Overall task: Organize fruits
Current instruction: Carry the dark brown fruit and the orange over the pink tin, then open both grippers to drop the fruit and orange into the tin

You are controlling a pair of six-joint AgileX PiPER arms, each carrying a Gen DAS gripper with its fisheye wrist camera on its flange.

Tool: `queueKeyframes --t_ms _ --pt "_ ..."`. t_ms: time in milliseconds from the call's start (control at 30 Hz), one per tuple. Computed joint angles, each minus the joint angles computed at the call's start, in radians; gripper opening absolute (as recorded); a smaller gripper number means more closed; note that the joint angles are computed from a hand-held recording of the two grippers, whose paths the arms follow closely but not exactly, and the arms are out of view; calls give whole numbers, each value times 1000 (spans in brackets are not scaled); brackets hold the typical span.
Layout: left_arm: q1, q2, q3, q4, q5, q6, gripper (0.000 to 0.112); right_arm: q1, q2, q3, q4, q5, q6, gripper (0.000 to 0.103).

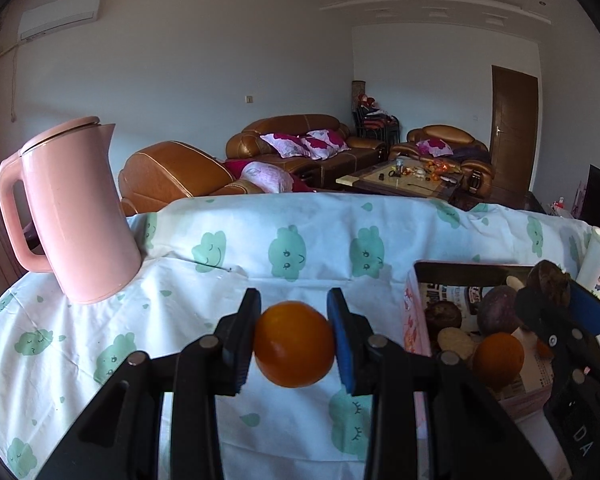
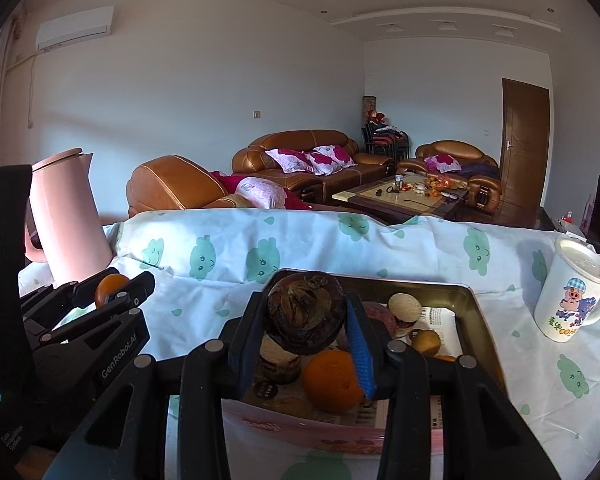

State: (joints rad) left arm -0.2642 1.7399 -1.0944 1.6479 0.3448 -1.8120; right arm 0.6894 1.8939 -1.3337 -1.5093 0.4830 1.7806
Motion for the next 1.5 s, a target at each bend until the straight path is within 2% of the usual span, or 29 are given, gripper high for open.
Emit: queueKeyframes --t_ms 300,467,667,800,933,1133,1267,1500 --pt "-126 42 -62 -70 76 67 36 -87 -82 101 -89 -42 88 42" --pt "-174 82 -128 -132 88 133 36 -148 -104 133 -112 -67 97 42" --pt "-198 151 -242 -321 50 316 36 -216 -109 142 -124 -86 99 42" --pt "-205 202 -320 -439 45 431 36 -244 -90 120 -78 -95 42 42" --pt "-190 250 -400 -625 39 610 36 -264 -60 78 37 -129 -79 42" --pt "-163 281 -454 -850 46 829 36 -283 -8 8 347 -180 -388 42" --pt "-167 286 -460 -852 58 831 36 -280 30 -46 530 -172 -589 42" --pt "-166 285 -459 -845 61 829 36 -308 34 -53 744 -223 -796 42"
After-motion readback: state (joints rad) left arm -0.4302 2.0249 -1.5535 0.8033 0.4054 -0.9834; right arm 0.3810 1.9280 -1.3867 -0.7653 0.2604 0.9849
